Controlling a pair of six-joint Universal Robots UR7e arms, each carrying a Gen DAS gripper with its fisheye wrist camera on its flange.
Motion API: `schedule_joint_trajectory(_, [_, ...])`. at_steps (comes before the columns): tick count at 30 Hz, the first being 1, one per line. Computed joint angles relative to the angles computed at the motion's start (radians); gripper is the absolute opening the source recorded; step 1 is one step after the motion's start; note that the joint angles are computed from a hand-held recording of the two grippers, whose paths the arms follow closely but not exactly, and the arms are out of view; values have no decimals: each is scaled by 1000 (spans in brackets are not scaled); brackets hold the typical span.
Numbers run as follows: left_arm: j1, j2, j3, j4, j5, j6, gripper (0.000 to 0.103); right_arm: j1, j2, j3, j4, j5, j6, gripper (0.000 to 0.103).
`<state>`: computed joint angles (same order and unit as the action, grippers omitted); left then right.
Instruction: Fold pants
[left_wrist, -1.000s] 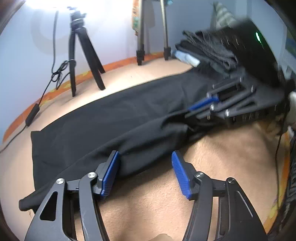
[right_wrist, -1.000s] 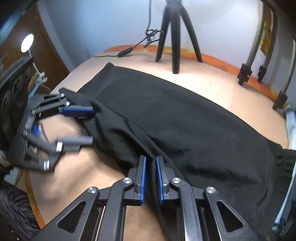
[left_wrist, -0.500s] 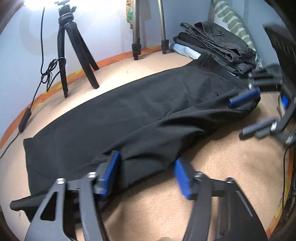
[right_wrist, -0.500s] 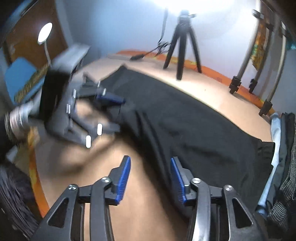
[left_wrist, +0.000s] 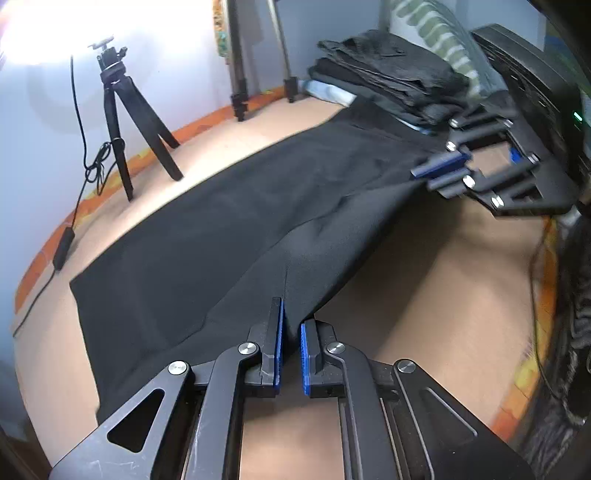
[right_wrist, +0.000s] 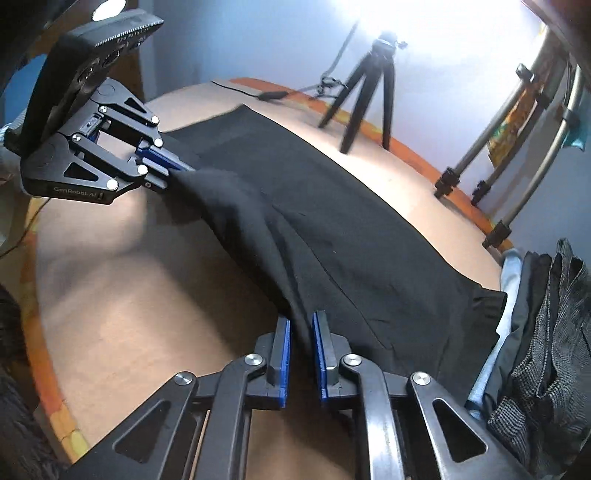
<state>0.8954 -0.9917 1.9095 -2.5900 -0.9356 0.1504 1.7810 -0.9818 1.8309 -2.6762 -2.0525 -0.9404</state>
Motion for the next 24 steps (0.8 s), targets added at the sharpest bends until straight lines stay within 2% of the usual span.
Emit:
schedule_joint_trajectory(2, [3,-19,-2,102,-54,-51,10,2,-18,3,42,8,5,14])
schedule_joint_trajectory(4, [-6,-33,29,160,-38,-110,11,4,-25,15,45,-22,6,43])
schedule_joint_trajectory(6, [-17,-57,74,157,-28,-133,13,3,-32,34,15,-33,2,42])
schedule_joint_trajectory(8, [-22,-93,121,116,-28,-165,16,-1,-52,39,48,5,20,41])
schedule_joint_trajectory(10, [-26,-137,174,41,-6,-199,23,-4,-65,39,78,36,36,41])
schedule_joint_trajectory(12, [-23,-176,214,-31,41,-244,44,-4,-72,46,76,37,44,41])
schedule_joint_trajectory(14, [-6,-215,244,-100,69,-296,46,-10,-77,50,72,33,74,42])
schedule_joint_trajectory(18, [50,-251,259,-172,122,-399,46,-47,-117,63,28,31,199,55])
schedule_joint_trajectory(21, [95,-249,248,-193,131,-460,46,-96,-160,56,11,49,335,56])
schedule_joint_trajectory(24, [109,-227,242,-229,140,-448,46,-152,-210,48,23,83,457,57])
